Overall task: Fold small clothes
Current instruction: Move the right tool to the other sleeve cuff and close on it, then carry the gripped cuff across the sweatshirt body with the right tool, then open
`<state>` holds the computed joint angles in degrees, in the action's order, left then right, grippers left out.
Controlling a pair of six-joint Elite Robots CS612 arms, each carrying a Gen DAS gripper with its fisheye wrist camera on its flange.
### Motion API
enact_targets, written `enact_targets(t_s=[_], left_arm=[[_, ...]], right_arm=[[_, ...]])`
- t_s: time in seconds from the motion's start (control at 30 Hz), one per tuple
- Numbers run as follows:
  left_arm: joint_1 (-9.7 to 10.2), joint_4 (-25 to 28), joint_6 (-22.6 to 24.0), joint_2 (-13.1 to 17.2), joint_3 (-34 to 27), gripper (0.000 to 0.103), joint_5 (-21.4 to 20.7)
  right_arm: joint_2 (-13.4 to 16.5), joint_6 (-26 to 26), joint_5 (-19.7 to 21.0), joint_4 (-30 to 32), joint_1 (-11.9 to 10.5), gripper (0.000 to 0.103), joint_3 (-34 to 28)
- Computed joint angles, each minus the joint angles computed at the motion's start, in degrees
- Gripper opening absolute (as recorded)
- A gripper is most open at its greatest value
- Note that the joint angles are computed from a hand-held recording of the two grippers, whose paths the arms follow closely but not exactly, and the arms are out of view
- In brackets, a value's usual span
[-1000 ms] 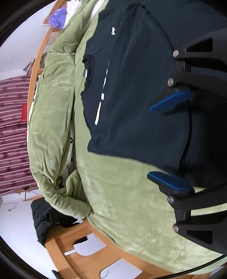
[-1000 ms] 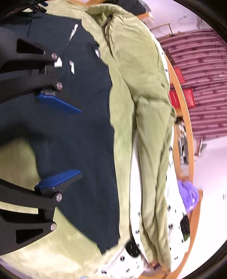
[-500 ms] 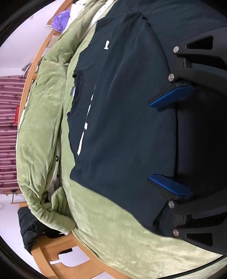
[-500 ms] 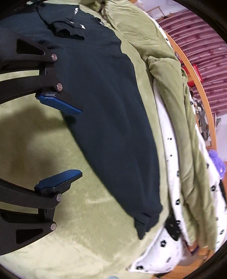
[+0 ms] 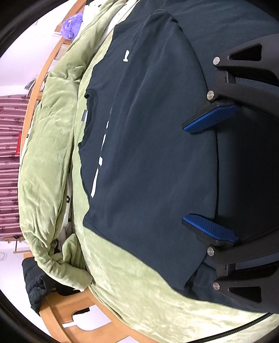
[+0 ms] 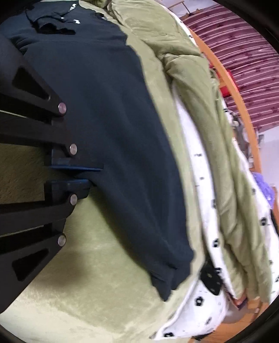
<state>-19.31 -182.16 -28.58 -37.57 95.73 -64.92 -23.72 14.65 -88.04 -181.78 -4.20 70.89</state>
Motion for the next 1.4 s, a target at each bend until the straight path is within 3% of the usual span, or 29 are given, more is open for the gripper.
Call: enact_targets(t_s=[0.1,0.27,0.5,0.63,0.8,1.0,1.03,1.1,1.2,1.27,1.33,1.4], left_arm=[[0.31,-2.3,1.0,-1.0,1.2,0.078,-0.2],[0.59,-5.1,4.3,-2.9,3.1,0.078,1.4],[1.70,-4.9,8.0,-4.9,4.1,0.078,2.5],[2.39,-7.2,8.9,-5.3,4.9,0.078,2.7],[3.66,-8.5,6.5,-5.2,5.3,0.078,0.8],[4.43,-9.9,5.0,-4.9,5.8,0.078,0.1],[4.50,-10.0,4.8,-4.8,5.8,0.078,0.1],[4.58,-10.0,4.6,-4.6,5.7,0.078,0.1],[4.42,-9.9,4.4,-4.4,5.6,0.078,0.8],[4.33,-10.2,4.8,-4.3,5.6,0.078,1.0],[4.22,-11.0,5.1,-4.2,5.8,0.078,1.5],[4.20,-11.7,5.1,-4.1,5.9,0.078,1.8]], right_arm=[[-1.7,-1.3,-2.8,-3.5,1.1,0.006,1.1],[-4.8,-3.9,-3.1,-8.0,3.1,0.006,2.8],[-7.0,-8.4,0.4,-10.2,8.7,0.005,2.5],[-6.5,-9.9,3.0,-8.9,12.2,0.005,1.4],[-4.4,-10.6,7.2,-5.0,16.3,0.005,-1.0],[-0.5,-12.4,8.1,3.5,19.1,0.007,-4.7],[0.1,-12.7,8.0,4.4,19.2,0.009,-5.2],[0.8,-13.1,8.4,7.9,19.3,0.023,-5.8],[0.4,-13.3,11.0,12.7,18.7,0.028,-5.3],[-1.1,-13.1,11.8,12.0,18.0,0.030,-3.0],[-2.8,-13.7,11.3,9.8,17.6,0.043,-0.5],[-4.8,-14.2,9.3,3.7,16.9,0.055,3.1]])
